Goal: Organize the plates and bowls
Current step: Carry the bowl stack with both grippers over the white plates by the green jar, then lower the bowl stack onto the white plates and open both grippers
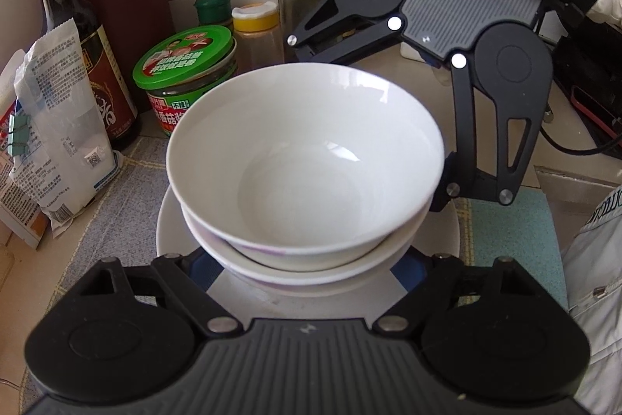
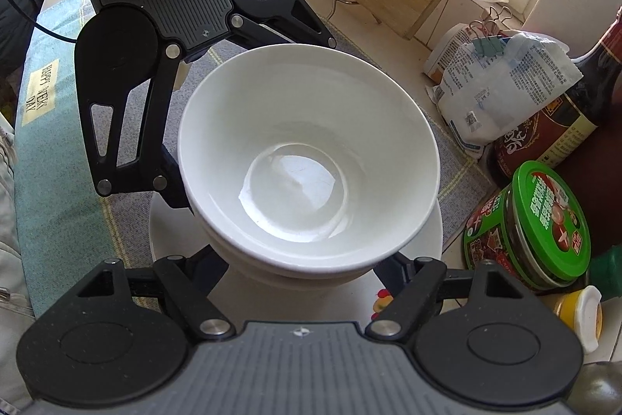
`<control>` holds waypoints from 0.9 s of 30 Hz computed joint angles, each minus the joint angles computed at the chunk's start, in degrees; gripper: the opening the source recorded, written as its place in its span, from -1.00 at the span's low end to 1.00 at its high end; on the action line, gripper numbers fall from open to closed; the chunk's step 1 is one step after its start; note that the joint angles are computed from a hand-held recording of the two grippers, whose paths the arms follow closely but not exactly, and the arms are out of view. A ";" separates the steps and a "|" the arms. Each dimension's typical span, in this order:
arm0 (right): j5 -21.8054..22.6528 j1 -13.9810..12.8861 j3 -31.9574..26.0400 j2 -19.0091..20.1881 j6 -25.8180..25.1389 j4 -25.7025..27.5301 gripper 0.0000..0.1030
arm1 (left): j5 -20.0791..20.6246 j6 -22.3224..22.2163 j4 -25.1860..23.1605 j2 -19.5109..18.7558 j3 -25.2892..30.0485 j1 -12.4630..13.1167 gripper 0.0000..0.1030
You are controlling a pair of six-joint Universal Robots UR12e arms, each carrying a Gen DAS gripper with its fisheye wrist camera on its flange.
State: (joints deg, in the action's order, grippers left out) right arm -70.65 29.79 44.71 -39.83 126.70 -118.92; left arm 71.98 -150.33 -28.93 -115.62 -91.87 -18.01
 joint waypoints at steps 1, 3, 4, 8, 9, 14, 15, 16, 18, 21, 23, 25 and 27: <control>0.07 -0.03 -0.01 0.00 0.28 0.09 0.64 | 0.33 0.08 0.29 0.07 -0.13 -0.09 0.72; 0.39 -0.11 -0.12 0.08 0.95 0.05 0.77 | 1.53 0.52 1.38 0.29 -0.53 -0.38 0.85; 0.63 -0.16 0.27 -0.08 1.36 -0.64 0.82 | 2.19 0.50 2.23 0.46 -0.85 -0.52 0.88; 2.07 -0.45 1.23 -0.62 2.35 -1.80 0.98 | 4.15 -1.95 4.87 1.34 -2.24 -0.78 0.92; 2.02 -0.45 1.37 -0.74 2.43 -1.80 0.98 | 4.62 -2.75 5.93 1.66 -2.85 -0.83 0.92; -1.10 0.20 3.93 -2.23 3.52 -4.39 0.98 | 5.92 -6.51 12.16 3.77 -6.59 -0.81 0.93; -1.98 0.41 4.61 -2.65 4.04 -5.16 0.98 | 6.68 -7.28 14.03 4.20 -7.47 -0.91 0.94; -2.88 0.63 5.43 -3.14 4.55 -6.10 0.98 | 7.17 -8.08 16.41 4.77 -8.60 -0.94 0.94; -5.06 1.16 7.27 -4.23 5.99 -8.61 0.98 | 7.91 -9.54 20.97 5.54 -10.44 -0.97 0.96; -9.40 2.28 10.27 -6.00 9.90 -13.01 0.98 | 8.74 -13.39 30.58 6.39 -13.58 -0.80 0.99; -12.61 3.20 11.83 -6.95 13.13 -15.33 0.99 | 9.68 -16.50 33.58 7.06 -14.79 -0.76 0.99; -16.81 4.50 13.26 -7.89 16.99 -17.19 1.00 | 11.23 -19.81 34.82 7.89 -15.76 -0.90 0.99; -20.36 5.70 14.37 -8.59 20.58 -18.57 1.00 | 14.39 -22.92 35.19 8.76 -16.53 -1.41 0.99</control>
State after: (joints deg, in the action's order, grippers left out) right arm -91.01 35.49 59.09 -48.42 147.27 -137.49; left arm 86.37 -173.25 6.25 -106.86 -108.41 -19.41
